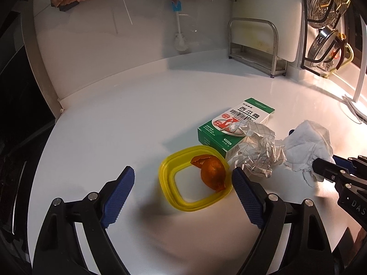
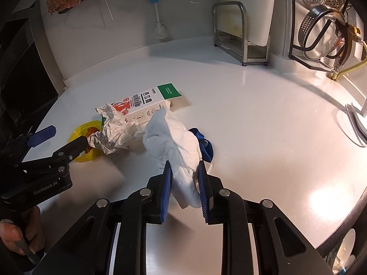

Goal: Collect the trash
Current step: 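Grasp the white tissue with the right tool while the left tool grasps the orange peel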

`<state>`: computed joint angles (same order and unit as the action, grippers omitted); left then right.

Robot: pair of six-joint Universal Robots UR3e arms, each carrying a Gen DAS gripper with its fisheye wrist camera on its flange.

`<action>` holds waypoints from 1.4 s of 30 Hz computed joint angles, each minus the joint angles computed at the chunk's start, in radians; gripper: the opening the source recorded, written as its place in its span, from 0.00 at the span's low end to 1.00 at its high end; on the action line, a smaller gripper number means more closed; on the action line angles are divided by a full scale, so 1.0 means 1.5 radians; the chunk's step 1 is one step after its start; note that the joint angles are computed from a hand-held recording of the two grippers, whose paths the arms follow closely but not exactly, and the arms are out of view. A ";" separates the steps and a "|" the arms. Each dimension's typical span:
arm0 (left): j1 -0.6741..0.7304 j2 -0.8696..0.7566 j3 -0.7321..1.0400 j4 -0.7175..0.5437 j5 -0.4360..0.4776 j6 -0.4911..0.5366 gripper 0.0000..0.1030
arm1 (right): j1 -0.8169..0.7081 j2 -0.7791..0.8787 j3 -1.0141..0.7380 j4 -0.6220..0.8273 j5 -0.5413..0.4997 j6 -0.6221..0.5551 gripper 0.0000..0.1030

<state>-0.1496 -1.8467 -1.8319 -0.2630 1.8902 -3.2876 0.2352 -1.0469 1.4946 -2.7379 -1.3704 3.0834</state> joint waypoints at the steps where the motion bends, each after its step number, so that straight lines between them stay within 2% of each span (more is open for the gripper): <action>1: 0.001 -0.001 0.003 -0.004 -0.003 -0.001 0.79 | 0.000 0.000 0.000 0.001 0.000 -0.001 0.21; 10: 0.013 -0.010 0.020 -0.034 -0.028 -0.001 0.61 | -0.002 0.000 0.000 -0.001 0.003 0.001 0.21; 12: 0.010 -0.012 0.019 -0.029 -0.027 0.004 0.54 | -0.002 0.000 0.001 -0.002 0.002 0.001 0.21; 17: 0.012 -0.015 0.021 -0.029 -0.047 0.016 0.23 | -0.002 0.000 0.001 -0.002 0.002 0.001 0.21; 19: 0.015 -0.014 0.019 -0.028 -0.054 0.021 0.17 | -0.001 0.000 0.001 -0.002 0.002 0.001 0.21; 27: 0.027 0.005 0.002 -0.019 -0.075 0.021 0.14 | -0.002 0.000 0.003 -0.004 0.002 0.000 0.21; 42: 0.022 0.082 -0.056 0.013 -0.045 0.033 0.14 | 0.004 -0.023 0.049 -0.075 -0.020 0.017 0.14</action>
